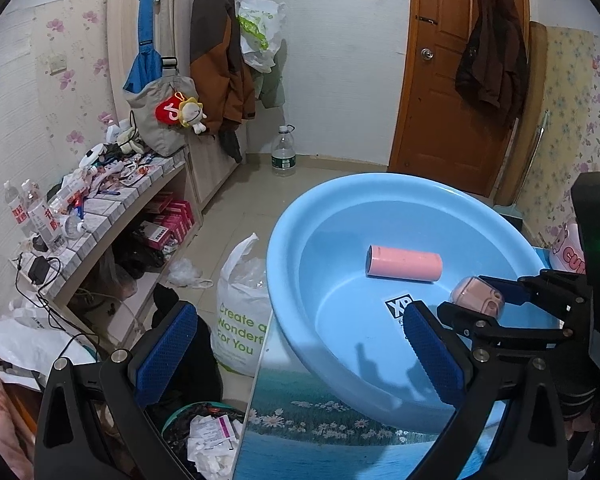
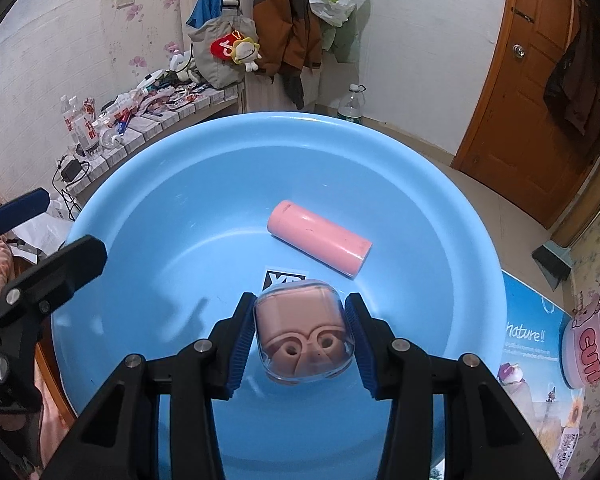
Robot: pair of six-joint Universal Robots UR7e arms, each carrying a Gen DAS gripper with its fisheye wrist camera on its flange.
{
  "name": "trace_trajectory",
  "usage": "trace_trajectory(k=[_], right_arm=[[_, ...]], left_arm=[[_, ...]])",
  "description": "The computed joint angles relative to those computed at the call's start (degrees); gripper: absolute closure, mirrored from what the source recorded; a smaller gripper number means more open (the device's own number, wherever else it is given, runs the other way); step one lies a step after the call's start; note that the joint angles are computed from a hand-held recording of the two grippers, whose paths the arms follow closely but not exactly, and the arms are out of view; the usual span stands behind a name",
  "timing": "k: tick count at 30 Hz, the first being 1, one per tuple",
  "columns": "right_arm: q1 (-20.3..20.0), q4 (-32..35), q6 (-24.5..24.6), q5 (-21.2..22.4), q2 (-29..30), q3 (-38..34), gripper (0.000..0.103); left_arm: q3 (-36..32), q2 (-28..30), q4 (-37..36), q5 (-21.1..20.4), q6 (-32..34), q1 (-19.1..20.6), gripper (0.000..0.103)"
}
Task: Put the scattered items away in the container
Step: 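Lower the right tool into the basin and release the earbud case, then withdraw both open tools from the basin back over the table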
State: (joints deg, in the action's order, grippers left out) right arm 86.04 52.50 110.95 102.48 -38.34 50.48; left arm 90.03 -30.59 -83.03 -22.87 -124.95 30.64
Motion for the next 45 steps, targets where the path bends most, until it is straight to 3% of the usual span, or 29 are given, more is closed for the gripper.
trace_trajectory(k=[13,17,28,30,34,45], right_arm=[[0.9,1.9,-0.5,2.4,0.1,-1.4,0.056],[0.6,3.8,0.1,-0.4,-0.7,-1.8,0.028],[0.1,5.1,0.9,-1.8,-1.1,-2.7,0.028],[-0.4,6.3,1.4,-2.9,-1.1,-4.1,0.028],[-1.5,4.1,2.7,-7.7,-5.6,0.8,0.028],[-5.5,-4.1,0.5,-19.5,-19.2,10.9,0.028]], left_arm=[[0.9,-0.7,-0.2,-0.3,-0.5,-0.3,0.000],[1.0,-0.7,-0.2,-0.2,-0.4,-0.3,0.000],[0.7,-0.8,1.2,-0.8,-1.6,-0.7,0.000],[0.5,-0.8,2.2,-1.0,-2.4,-1.0,0.000],[-0.5,-0.2,4.2,-1.3,-4.2,-1.7,0.000],[-8.3,4.4,11.7,-1.1,-6.6,-4.2,0.000]])
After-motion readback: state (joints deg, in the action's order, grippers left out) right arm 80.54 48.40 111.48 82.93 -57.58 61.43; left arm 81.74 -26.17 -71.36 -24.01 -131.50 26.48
